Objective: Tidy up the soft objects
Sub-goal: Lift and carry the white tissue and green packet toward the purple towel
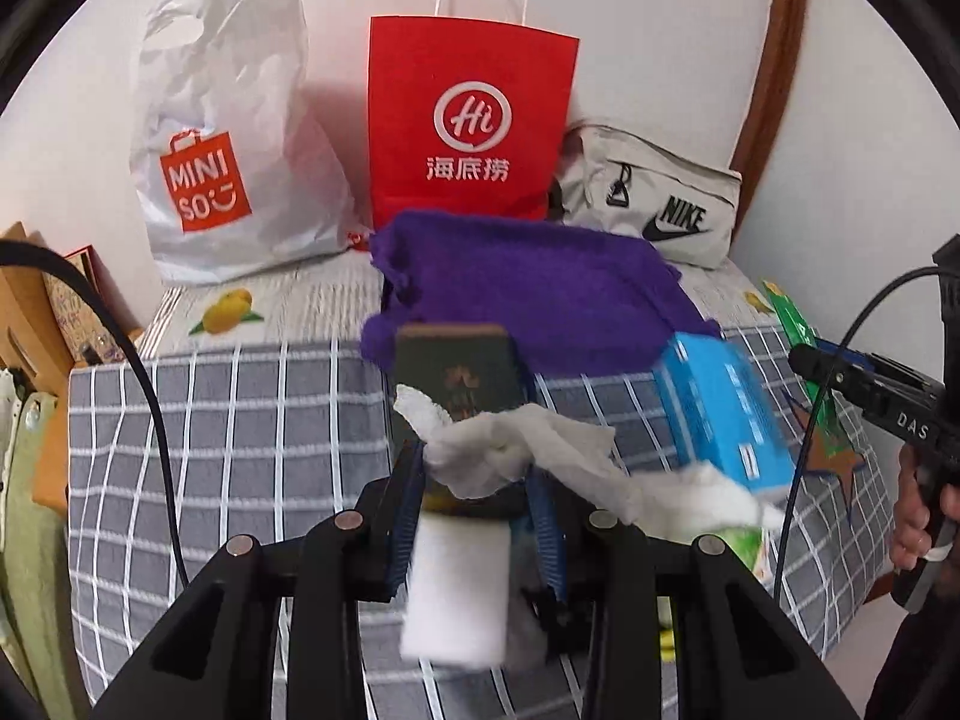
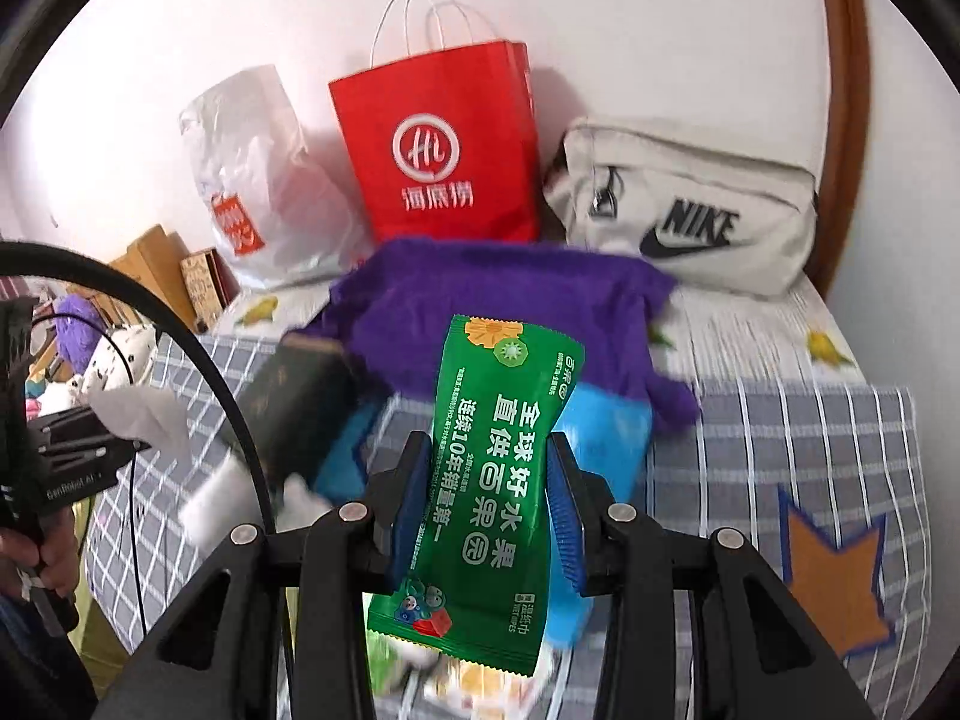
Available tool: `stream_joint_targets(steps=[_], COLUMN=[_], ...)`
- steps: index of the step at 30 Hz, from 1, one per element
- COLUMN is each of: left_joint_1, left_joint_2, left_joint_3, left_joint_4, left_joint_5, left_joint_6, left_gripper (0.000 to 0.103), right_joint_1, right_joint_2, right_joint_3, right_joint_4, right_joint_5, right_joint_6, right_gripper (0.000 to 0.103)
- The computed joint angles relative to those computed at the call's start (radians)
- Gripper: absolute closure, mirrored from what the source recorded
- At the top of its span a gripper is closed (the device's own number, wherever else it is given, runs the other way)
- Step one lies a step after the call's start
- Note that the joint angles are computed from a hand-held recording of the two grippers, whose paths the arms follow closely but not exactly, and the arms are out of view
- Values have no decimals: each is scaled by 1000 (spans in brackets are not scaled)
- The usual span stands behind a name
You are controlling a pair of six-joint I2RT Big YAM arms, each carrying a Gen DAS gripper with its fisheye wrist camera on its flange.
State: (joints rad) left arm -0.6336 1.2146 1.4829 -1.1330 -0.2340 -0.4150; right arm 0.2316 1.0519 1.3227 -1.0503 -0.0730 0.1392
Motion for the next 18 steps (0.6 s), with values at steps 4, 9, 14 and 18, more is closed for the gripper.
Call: stream_joint_targets(steps=[4,9,14,18], left_joint_1=[51,101,133,155], left_joint_2=[61,144,220,277], left_joint_3=[65,152,231,289], left_joint_4=[3,7,11,24], left_joint_5=[29,54,50,70], left_joint_6=[36,66,91,101], left_gripper=[70,70,70,70], right_joint_1=[-23,-58,-74,-85], right_joint_2=[86,194,281,340], right_joint_3=[72,146,215,266], right_joint_4=[22,44,46,41], right_joint_5=[-26,-76,-72,-72], right_joint_6=[-24,-28,-31,-37], right_gripper=[65,65,65,65])
